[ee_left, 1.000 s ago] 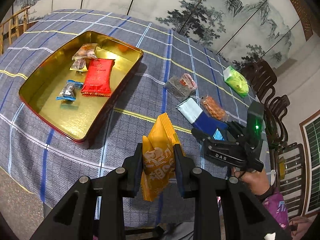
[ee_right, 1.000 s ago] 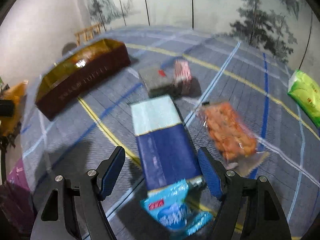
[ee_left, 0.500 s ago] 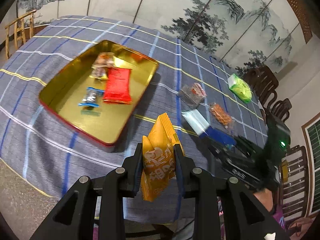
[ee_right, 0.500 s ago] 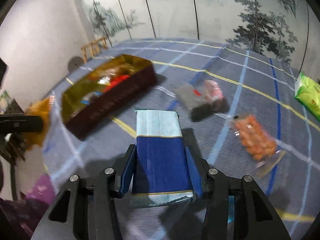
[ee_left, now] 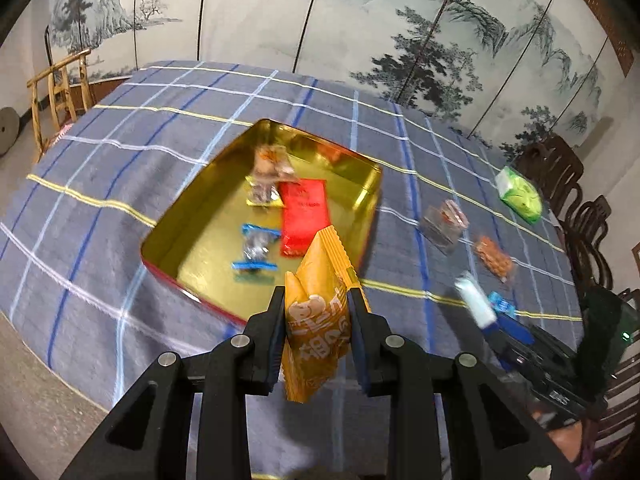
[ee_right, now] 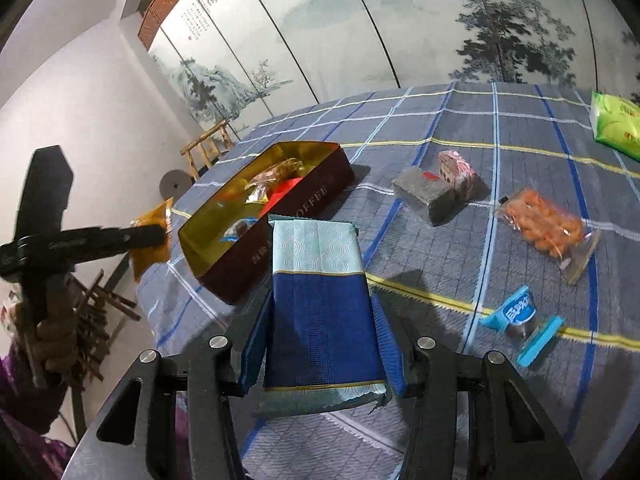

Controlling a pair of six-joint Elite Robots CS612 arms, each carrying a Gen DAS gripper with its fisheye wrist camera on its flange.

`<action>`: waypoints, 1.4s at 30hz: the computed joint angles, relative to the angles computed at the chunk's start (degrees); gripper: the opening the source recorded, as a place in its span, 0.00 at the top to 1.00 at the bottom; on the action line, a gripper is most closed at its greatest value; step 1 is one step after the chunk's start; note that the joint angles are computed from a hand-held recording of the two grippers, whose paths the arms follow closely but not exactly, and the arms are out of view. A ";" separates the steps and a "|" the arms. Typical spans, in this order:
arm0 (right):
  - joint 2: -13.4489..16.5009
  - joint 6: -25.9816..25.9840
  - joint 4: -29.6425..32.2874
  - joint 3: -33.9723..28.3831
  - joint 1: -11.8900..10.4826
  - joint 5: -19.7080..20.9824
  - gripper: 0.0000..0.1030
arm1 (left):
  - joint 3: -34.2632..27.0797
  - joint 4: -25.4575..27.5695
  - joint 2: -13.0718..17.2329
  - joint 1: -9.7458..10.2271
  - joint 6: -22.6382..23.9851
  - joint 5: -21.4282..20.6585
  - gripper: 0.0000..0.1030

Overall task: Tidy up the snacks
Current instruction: 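Carry the orange bag over the tin while the right tool lifts the blue-and-white package, then drop the orange bag into the tin with the left tool while the right tool carries the package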

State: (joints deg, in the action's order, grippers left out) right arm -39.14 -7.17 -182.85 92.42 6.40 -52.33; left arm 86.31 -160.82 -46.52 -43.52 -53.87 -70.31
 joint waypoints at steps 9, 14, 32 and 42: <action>-0.11 2.84 -1.16 0.45 -0.32 0.27 0.51 | -2.49 1.60 2.27 1.70 2.34 -0.45 0.75; -0.19 3.31 -1.31 0.30 -0.08 -0.18 0.51 | -4.44 2.83 3.81 2.53 3.23 -1.34 0.75; -0.43 4.01 -1.15 -0.05 0.61 0.17 0.51 | -7.41 4.14 6.62 3.24 5.55 -3.02 0.67; -0.88 5.71 -1.07 -0.10 0.58 1.78 0.51 | -2.73 -0.51 3.66 2.02 4.01 2.27 0.42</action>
State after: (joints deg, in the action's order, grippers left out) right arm -40.02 -1.46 -183.92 92.33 6.99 -50.55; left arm 83.58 -161.33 -42.86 -41.50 -49.86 -68.04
